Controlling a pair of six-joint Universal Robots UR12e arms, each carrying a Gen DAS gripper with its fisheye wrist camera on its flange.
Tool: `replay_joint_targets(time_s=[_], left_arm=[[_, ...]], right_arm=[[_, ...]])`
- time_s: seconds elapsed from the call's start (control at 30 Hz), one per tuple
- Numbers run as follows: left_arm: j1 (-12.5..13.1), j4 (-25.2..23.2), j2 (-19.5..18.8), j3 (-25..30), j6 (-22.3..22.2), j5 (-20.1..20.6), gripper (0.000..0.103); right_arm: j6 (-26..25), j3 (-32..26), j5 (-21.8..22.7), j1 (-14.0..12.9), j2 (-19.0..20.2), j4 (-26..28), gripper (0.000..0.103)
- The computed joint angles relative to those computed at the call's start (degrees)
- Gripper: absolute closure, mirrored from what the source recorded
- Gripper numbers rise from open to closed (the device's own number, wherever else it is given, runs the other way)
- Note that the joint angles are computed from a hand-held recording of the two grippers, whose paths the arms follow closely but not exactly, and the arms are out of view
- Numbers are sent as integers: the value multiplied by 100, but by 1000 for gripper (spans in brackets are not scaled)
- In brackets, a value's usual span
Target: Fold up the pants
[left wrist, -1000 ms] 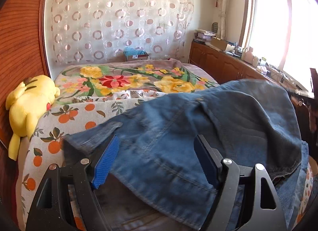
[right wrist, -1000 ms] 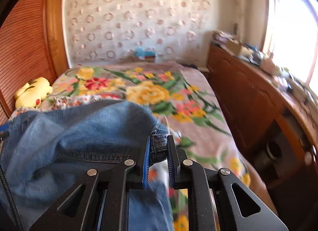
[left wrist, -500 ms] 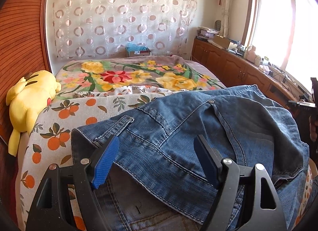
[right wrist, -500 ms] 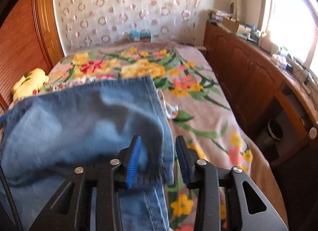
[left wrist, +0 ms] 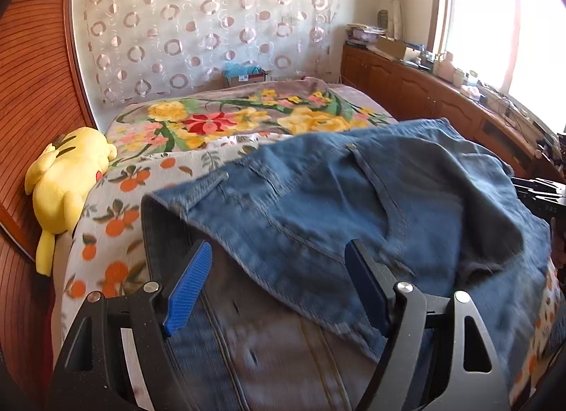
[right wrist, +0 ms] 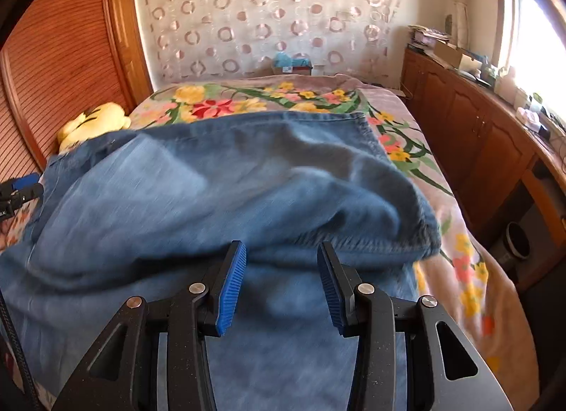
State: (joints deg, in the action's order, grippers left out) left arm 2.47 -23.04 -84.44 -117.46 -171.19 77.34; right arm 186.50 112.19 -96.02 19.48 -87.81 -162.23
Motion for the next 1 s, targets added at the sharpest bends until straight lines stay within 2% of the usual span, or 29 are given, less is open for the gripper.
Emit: replay_joint_targets(time_s=[0.1, 0.2, 0.43, 0.5, 0.67, 0.73, 0.87, 0.93, 1.0], left_arm=[[37, -160, 164, -112, 36, -253, 25], [-4, -145, 207, -142, 51, -20, 25], [312, -206, 47, 81, -18, 155, 25], [386, -303, -30, 170, -30, 138, 30], [509, -700, -302, 427, -112, -289, 43], [492, -830, -389, 493, -130, -377, 48], [427, -1134, -570, 645, -173, -437, 52], [446, -1164, -592, 654, -182, -635, 65], [456, -1118, -566, 637, -131, -742, 87]], right_arm=[[25, 185, 74, 5, -193, -13, 52], [86, 360, 8, 85, -357, 38, 50], [469, 456, -208, 299, -471, 298, 49], [538, 493, -253, 334, -485, 252, 49], [658, 506, -205, 332, -509, 232, 48], [655, 463, -229, 348, -476, 251, 47], [610, 412, -247, 331, -434, 281, 47], [593, 403, -274, 340, -433, 301, 46], [579, 399, -290, 345, -428, 304, 46]])
